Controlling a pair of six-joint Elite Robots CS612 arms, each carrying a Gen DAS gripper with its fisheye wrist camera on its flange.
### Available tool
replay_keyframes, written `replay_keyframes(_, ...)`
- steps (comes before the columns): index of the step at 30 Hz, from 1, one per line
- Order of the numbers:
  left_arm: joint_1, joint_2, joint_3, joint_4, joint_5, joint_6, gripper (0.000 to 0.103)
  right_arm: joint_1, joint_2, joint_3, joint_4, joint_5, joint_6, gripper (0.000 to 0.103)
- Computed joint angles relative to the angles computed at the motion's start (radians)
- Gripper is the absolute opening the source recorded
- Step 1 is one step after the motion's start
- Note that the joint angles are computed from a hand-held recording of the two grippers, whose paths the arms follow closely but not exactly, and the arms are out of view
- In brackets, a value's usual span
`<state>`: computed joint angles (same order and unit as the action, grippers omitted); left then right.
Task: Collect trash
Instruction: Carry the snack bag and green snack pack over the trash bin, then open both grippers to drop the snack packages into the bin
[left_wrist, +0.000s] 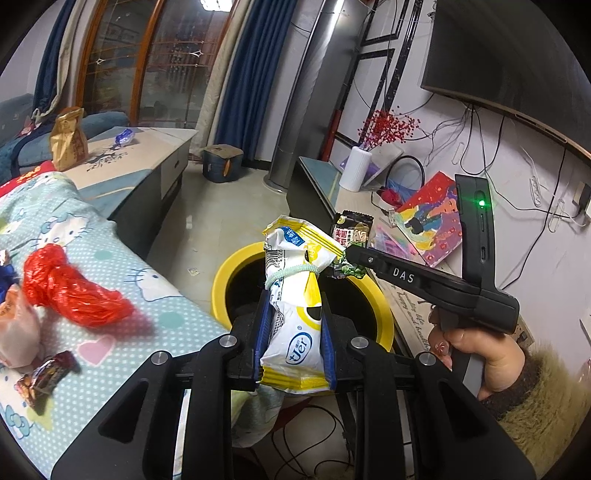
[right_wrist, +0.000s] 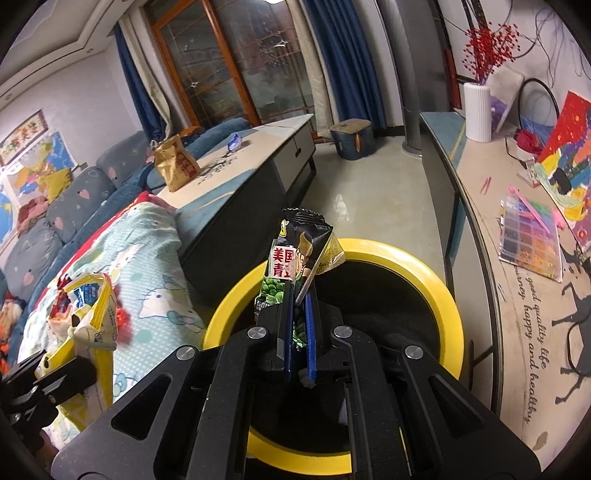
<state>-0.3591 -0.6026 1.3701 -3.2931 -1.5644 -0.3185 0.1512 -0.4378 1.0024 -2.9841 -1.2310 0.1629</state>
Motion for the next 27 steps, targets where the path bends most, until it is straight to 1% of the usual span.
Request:
replay_keyframes(15,-0.002,0.055,-0.09,0.087,-0.03,0.012,0.023,-0.013,0.018,-0.019,0.07,-0.011,0.023,0.003)
replay_keyframes(21,0.0,0.082,-0.133,0.118,-0.042,-0.004,0.023,-0.018,0.022,-0.021,0.09,-0.017,0.037,0.004)
replay_keyframes(25,-0.002,0.094,-0.154,0.134,-0.038,0.0,0.024,-0.02,0.024,-0.022,0.101,-0.024,0.054,0.006)
replay_keyframes(26,-0.001,0.098,-0.161,0.14,-0.043,0.003,0.025,-0.02,0.025,-0.023,0.106,-0.027,0.058,0.01)
replay_keyframes(27,-0.002,0.1,-0.166,0.145,-0.044,0.005,0.028,-0.02,0.024,-0.022,0.108,-0.036,0.065,0.016)
